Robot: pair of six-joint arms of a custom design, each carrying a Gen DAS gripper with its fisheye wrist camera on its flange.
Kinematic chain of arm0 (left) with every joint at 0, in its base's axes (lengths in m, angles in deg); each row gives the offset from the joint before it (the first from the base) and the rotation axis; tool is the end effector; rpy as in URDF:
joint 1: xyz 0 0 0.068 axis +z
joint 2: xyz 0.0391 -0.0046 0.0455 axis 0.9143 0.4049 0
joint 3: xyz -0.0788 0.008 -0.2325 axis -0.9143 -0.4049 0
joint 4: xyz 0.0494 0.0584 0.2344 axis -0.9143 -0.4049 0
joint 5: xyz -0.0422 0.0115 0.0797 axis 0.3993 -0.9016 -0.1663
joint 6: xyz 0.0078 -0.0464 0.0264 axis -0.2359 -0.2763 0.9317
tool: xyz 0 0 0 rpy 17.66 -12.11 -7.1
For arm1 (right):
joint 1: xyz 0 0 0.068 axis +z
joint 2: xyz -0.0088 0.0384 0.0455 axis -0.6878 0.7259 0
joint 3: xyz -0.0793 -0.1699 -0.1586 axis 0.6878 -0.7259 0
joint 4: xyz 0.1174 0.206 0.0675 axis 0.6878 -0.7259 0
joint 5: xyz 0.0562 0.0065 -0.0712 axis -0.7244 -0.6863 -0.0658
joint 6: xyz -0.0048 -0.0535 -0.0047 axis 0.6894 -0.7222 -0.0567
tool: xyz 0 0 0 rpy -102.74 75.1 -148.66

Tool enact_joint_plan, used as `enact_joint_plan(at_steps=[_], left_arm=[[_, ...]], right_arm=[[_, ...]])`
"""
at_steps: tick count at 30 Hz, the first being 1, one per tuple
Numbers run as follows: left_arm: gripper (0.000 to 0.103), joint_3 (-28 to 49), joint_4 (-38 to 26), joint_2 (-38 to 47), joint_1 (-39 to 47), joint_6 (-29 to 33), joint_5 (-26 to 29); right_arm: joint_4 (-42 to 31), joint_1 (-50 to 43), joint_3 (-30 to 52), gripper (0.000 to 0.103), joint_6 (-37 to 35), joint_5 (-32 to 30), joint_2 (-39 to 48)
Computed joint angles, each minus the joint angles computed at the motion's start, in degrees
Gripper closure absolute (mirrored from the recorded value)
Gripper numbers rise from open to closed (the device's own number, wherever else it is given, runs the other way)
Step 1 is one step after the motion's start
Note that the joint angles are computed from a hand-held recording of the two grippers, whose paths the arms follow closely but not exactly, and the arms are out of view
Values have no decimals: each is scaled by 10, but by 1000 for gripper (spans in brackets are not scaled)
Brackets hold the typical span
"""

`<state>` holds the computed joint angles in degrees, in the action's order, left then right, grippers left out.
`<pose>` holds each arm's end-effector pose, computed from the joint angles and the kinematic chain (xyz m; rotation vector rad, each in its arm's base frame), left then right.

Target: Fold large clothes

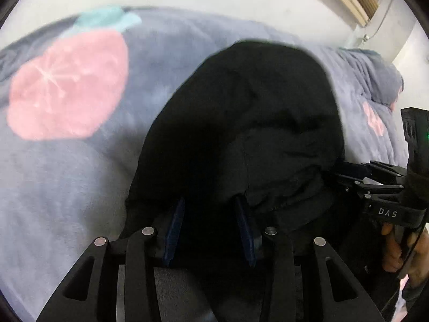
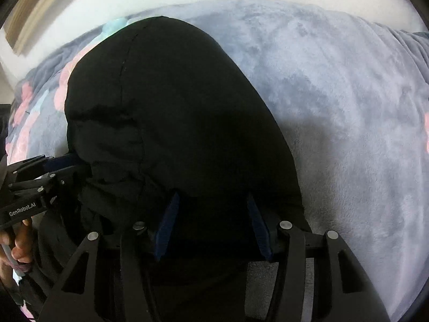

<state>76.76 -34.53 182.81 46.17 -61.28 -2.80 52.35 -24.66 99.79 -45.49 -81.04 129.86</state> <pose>0.3339 -0.1318 0.2172 0.5827 2.5692 -0.4866 0.2741 0.0896 0.1954 0.2037 2.6744 0.1139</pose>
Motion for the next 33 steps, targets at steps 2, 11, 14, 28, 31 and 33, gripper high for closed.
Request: enact_joint_plan(at_steps=[2, 11, 14, 28, 31, 33], left_arm=[[63, -27, 7, -51, 6, 13, 26], [64, -47, 0, -12, 62, 8, 52], [63, -32, -22, -19, 39, 41, -1], [40, 112, -96, 27, 147, 80, 167], [40, 160, -146, 101, 166, 73, 202], [40, 180, -161, 144, 175, 69, 245]], right_arm=[[-22, -3, 11, 47, 2, -9, -19], [-35, -45, -39, 43, 4, 11, -63], [22, -102, -82, 42, -8, -72, -61], [2, -219, -65, 38, -108, -184, -131], [14, -230, -31, 37, -115, -224, -52], [42, -214, -37, 37, -105, -242, -23]])
